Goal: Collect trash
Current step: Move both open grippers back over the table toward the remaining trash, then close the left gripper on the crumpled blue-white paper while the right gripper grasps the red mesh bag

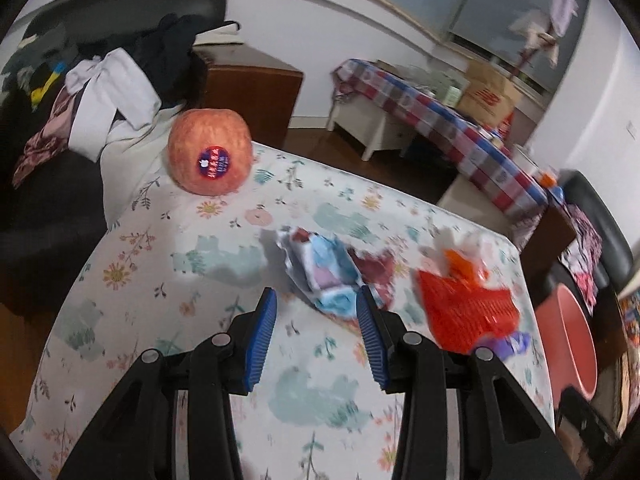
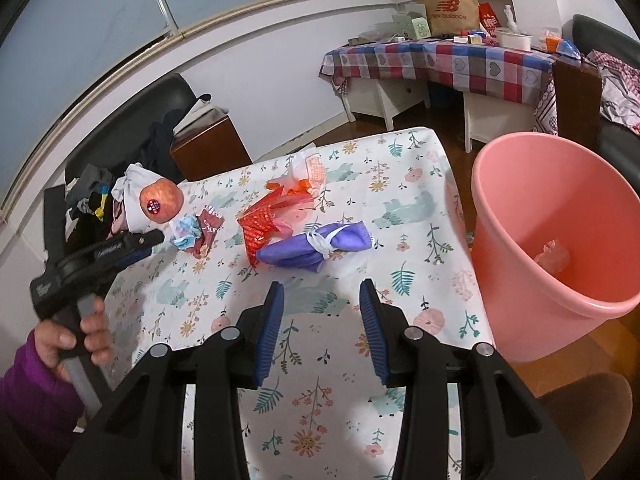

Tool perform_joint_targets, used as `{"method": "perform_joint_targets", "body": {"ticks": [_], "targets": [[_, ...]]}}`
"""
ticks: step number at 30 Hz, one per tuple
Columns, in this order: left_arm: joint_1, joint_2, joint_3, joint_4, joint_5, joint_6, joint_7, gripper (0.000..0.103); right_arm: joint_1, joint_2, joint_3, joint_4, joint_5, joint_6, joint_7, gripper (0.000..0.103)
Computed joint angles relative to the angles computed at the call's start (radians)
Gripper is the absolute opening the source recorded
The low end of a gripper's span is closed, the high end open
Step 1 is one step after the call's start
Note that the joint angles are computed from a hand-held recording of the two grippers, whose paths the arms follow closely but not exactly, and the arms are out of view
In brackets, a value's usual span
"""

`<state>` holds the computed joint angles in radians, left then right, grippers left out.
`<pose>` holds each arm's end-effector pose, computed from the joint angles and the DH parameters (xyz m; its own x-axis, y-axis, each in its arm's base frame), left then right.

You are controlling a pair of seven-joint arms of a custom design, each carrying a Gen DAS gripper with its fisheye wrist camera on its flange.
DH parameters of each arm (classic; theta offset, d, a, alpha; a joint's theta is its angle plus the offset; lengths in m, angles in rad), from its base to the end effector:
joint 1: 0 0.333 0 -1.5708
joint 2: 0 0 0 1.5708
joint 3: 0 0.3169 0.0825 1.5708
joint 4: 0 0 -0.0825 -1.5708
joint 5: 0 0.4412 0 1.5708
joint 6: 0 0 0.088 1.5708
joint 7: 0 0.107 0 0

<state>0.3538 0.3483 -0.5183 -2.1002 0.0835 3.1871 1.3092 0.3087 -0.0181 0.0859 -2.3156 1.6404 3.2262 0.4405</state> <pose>0.6613 -0.1012 0.3260 -0.0087 -0.9564 0.2920 -0.7328 -0.1926 -0.6526 0.5272 0.1151 0.3491 -0.0177 -0.9497 -0.3126 -0.6972 0.2358 -0.6770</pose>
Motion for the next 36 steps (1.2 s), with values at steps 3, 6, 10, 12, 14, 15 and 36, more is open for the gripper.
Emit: {"method": "perform_joint_targets", "body": {"ticks": [3, 6, 10, 12, 14, 15, 36], "targets": [[-0.056, 0.03, 0.057, 0.053, 0.001, -0.035, -0.02, 0.041, -0.001, 0.004, -0.002, -0.013, -0.103, -0.008, 0.101, 0.04], [-0.117, 0.053, 0.115, 0.096, -0.006, -0.082, -0.032, 0.04, 0.0, 0.01, -0.005, -0.012, -0.138, -0.016, 0.128, 0.04], [-0.056, 0.09, 0.041, 0.122, -0.088, -0.126, 0.053, 0.027, -0.002, 0.023, -0.005, 0.002, -0.147, -0.032, 0.124, 0.04], [-0.065, 0.087, 0.046, 0.114, -0.104, -0.113, 0.079, 0.014, -0.006, 0.03, -0.005, 0.006, -0.155, -0.044, 0.128, 0.04], [-0.059, 0.082, 0.039, 0.1, -0.113, -0.089, 0.105, 0.005, -0.01, 0.036, -0.004, 0.009, -0.17, -0.057, 0.138, 0.04], [-0.046, 0.076, 0.025, 0.09, -0.116, -0.079, 0.122, 0.005, -0.011, 0.04, -0.003, 0.011, -0.176, -0.063, 0.142, 0.04], [0.651, 0.138, -0.658, -0.106, 0.028, 0.056, 0.196, 0.003, -0.023, 0.138, 0.009, 0.181, -0.046, -0.095, -0.08, 0.04]]}}
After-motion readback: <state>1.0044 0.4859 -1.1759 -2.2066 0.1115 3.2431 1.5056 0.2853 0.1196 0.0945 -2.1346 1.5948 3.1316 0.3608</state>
